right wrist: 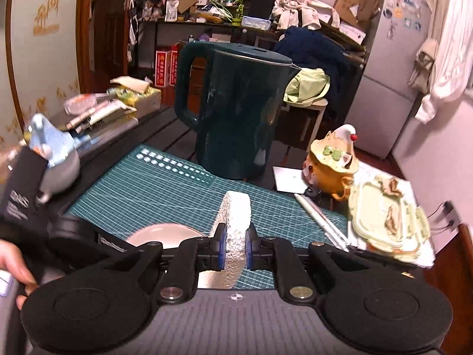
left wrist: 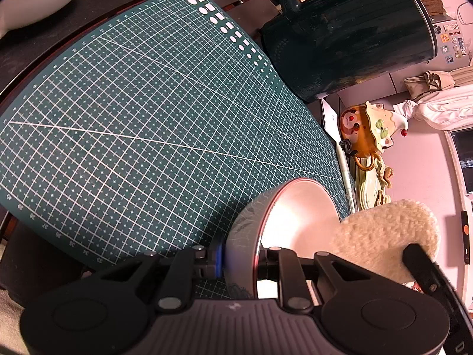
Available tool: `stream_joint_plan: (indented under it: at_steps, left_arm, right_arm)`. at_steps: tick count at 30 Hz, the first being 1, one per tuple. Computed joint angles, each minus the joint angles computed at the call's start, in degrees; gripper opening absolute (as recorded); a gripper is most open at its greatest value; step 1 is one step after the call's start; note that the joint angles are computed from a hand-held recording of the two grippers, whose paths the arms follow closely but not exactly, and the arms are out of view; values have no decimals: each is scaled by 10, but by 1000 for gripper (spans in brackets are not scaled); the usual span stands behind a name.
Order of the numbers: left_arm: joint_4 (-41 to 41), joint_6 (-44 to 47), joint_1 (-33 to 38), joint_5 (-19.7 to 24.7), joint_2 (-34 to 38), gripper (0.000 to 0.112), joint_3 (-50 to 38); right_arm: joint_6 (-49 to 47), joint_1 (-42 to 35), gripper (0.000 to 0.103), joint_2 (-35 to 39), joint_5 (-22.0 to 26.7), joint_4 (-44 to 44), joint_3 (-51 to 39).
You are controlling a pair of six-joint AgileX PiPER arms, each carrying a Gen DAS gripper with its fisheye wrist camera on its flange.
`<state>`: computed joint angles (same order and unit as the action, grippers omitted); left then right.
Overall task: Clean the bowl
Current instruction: 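Hold the bowl with the left tool while the right tool scrubs inside again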
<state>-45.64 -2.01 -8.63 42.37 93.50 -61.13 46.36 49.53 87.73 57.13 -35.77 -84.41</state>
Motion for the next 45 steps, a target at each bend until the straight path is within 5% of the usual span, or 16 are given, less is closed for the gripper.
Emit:
stream_joint_plan:
  at_steps: [6,10,20,37,45]
  left_arm:
    - [41,-67,-18,25,1,18,-51]
    - [43,-71,-20,25,4,18,-56]
    - [53,-85,-23,33,-13,18,-51]
    - [50,-81,-23,30,-13,18,-47]
    - [58,-95,-29,32,-9,18,-58]
  right_arm:
    - [-71,-47,11,18,-45,150,6]
    - [-80,-47,12,39,-49,166,9]
    - [-26,1,11,55,12,52,-6]
    - [10,9,12,17,32,-19,-8]
    - [-41,-75,12,-36,-107,157,41]
